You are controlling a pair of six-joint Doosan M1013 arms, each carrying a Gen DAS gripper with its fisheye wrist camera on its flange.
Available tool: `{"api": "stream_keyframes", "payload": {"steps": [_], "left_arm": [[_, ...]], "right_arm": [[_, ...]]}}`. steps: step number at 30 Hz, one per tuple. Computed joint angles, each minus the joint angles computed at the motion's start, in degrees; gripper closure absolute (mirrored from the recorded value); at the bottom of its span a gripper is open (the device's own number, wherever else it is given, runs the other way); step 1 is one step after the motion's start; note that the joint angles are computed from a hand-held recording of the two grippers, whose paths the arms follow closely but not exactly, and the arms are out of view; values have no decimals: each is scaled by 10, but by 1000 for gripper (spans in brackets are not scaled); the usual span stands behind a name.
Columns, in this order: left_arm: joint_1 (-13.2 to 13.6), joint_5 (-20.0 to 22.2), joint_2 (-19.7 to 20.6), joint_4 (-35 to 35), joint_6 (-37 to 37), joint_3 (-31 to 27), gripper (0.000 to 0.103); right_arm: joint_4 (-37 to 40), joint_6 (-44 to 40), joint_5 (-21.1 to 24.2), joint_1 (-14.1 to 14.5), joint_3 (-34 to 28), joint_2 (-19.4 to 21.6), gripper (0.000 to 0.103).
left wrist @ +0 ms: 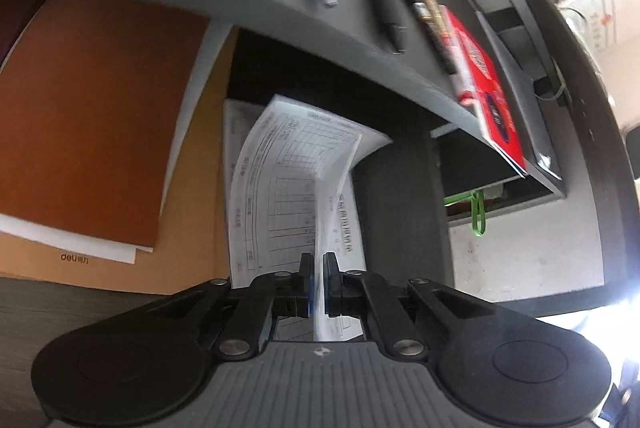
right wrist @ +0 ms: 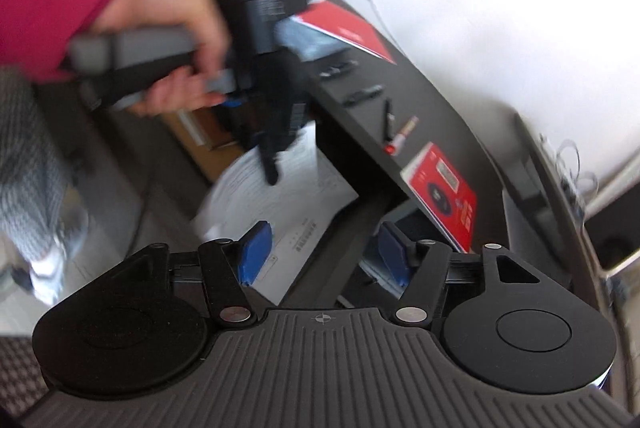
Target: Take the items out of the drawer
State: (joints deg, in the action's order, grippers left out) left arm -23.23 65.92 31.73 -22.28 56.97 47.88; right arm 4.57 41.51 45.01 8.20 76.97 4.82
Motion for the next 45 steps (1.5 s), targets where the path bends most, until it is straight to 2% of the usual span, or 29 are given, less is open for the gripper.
{"api": "stream_keyframes", "payload": {"steps": [3, 10, 15, 16, 17, 18, 19, 22, 23, 26, 32, 38, 42, 45], "left_arm": [[4, 0, 2, -5, -18, 5, 101], [11, -11, 12, -31, -94, 16, 101], [8, -23, 16, -28, -109, 15, 101], [5, -3, 23, -18, -109, 0, 94], [3, 24, 31, -4, -112, -20, 68], [0, 72, 46, 17, -122, -52, 55], [-2, 107, 57, 33, -122, -76, 51], [-3, 118, 59, 40, -102, -86, 47], [-6, 128, 60, 62, -99, -94, 44], [-14, 149, 57, 117, -71, -107, 43], [-18, 148, 5, 179, 9, -47, 41], [-16, 115, -40, 200, 60, 10, 42], [-21, 43, -92, 260, 51, 76, 42], [-26, -15, -139, 321, 15, 137, 41]], "right_arm": [[-2, 42, 6, -6, -26, 25, 38], [17, 86, 16, -12, -44, 44, 38], [29, 100, 11, -18, -42, 50, 38], [33, 100, 10, -20, -41, 50, 38], [36, 101, 10, -21, -40, 50, 38], [39, 102, 12, -23, -39, 50, 38], [42, 103, 14, -25, -38, 50, 38], [48, 106, 17, -28, -34, 50, 37], [48, 106, 15, -29, -33, 50, 37], [47, 115, 18, -29, -33, 51, 37], [45, 156, 51, -25, -58, 62, 35], [67, 189, 114, -21, -99, 83, 37], [89, 183, 141, -17, -114, 93, 41], [116, 106, 154, -8, -118, 100, 38]]}}
